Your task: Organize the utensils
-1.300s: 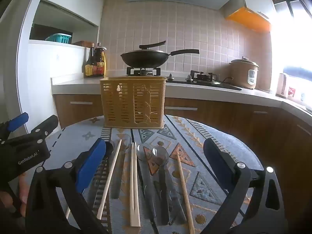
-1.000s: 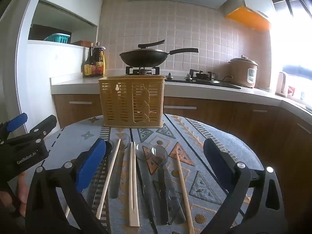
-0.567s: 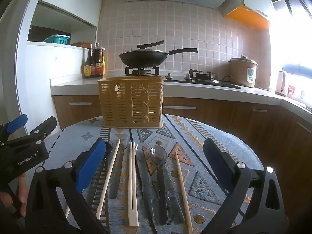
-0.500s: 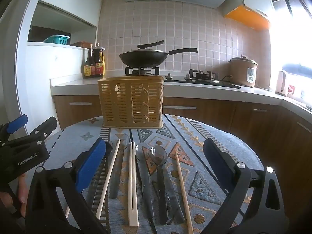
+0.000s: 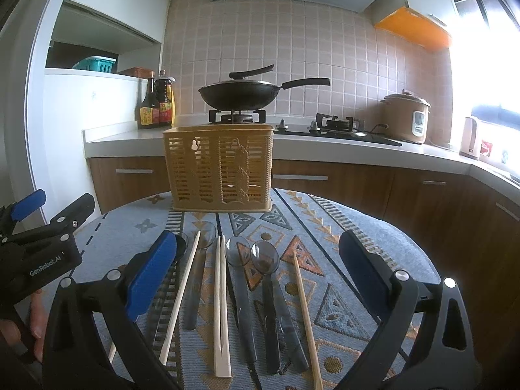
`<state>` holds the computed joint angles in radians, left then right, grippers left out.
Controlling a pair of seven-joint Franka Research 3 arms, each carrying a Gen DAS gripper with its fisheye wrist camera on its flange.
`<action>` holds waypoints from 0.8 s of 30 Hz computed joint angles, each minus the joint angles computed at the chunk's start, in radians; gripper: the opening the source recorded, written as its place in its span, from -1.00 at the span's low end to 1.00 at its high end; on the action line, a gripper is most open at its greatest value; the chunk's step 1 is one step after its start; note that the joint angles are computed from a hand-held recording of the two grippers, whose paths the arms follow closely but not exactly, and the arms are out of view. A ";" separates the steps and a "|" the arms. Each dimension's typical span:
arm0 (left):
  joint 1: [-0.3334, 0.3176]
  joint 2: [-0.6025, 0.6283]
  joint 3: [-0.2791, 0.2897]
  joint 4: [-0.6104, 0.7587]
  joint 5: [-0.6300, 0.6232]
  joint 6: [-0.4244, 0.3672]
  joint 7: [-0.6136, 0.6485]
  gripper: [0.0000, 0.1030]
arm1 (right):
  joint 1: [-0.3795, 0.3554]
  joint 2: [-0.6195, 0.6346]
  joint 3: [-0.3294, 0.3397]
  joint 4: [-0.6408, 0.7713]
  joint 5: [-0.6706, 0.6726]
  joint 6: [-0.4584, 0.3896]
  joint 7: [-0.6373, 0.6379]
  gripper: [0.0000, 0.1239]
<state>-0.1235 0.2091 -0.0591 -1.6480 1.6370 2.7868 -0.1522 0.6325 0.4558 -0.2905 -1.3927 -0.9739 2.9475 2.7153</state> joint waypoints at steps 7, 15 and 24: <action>0.000 -0.001 0.000 -0.001 -0.003 0.001 0.003 0.86 | 0.003 0.002 -0.001 0.002 -0.008 -0.006 -0.002 0.54; -0.001 0.001 0.001 0.001 -0.004 -0.002 0.005 0.86 | 0.000 0.003 0.003 0.003 -0.004 -0.006 -0.001 0.54; -0.002 0.001 0.001 0.000 -0.006 -0.002 0.007 0.86 | 0.000 0.004 0.004 0.002 0.007 -0.008 -0.012 0.54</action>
